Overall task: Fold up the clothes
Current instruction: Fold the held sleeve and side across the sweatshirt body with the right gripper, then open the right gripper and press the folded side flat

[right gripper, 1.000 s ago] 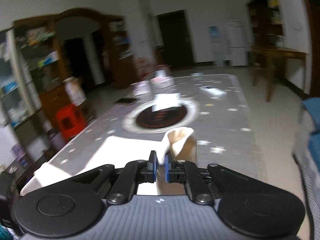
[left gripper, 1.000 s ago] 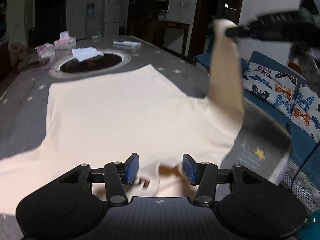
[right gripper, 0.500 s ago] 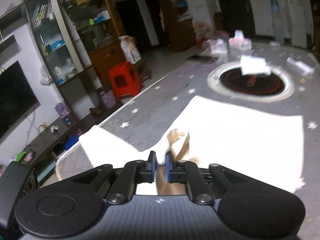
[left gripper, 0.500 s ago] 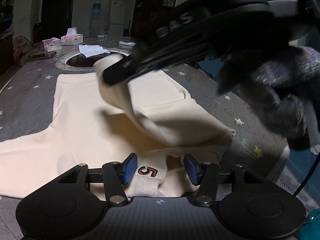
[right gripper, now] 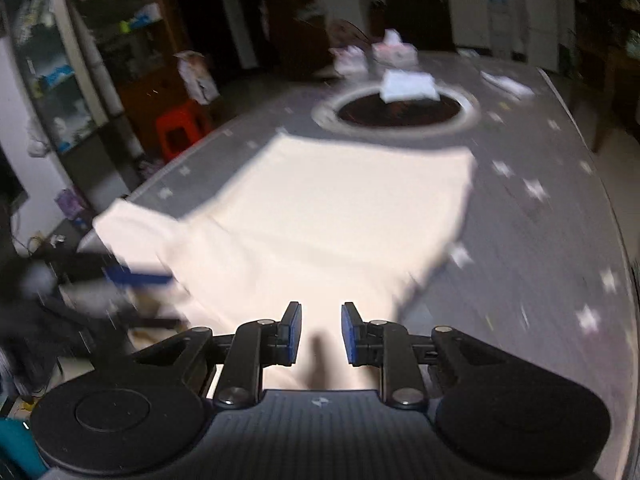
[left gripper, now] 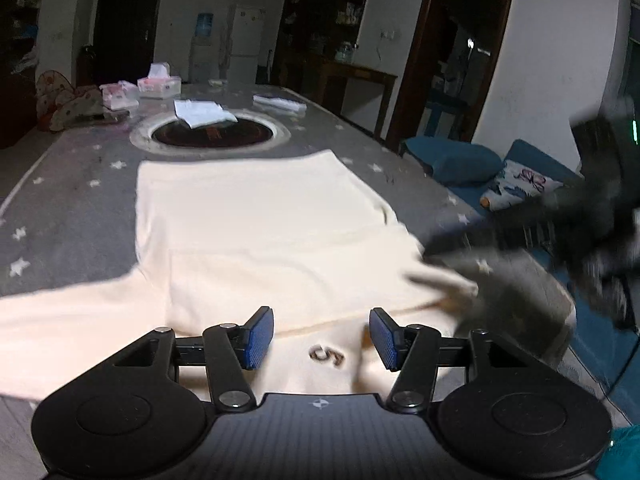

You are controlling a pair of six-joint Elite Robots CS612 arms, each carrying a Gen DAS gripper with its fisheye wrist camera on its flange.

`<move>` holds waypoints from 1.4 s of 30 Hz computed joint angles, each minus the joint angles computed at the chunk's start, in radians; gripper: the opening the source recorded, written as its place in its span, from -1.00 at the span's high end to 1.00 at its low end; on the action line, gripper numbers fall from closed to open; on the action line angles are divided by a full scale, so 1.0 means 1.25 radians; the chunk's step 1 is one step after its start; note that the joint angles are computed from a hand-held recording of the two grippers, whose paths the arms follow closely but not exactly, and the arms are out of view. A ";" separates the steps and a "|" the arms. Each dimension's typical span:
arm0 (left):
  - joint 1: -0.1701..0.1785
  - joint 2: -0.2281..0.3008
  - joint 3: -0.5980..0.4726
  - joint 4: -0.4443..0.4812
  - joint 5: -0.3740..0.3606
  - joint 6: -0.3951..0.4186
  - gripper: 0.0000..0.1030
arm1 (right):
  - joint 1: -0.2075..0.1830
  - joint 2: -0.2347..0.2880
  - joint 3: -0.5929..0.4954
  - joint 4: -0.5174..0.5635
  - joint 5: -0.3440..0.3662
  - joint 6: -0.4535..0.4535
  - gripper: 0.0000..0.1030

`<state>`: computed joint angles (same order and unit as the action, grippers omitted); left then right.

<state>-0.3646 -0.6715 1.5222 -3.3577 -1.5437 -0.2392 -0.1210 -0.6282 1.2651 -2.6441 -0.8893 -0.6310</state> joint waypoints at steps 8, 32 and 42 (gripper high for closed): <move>0.009 0.018 -0.037 0.007 0.047 -0.026 -0.10 | -0.005 0.006 0.017 -0.062 -0.018 0.008 0.60; 0.036 0.011 -0.007 0.074 0.209 -0.122 -0.10 | 0.017 0.089 -0.227 0.283 -0.027 -0.390 0.93; 0.033 0.004 -0.011 0.088 0.221 -0.119 -0.09 | 0.001 0.067 -0.154 0.123 -0.004 -0.302 0.69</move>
<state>-0.3238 -0.6671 1.5085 -3.2474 -1.2679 -0.3882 -0.1199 -0.5448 1.0732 -2.4908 -0.8939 -1.0090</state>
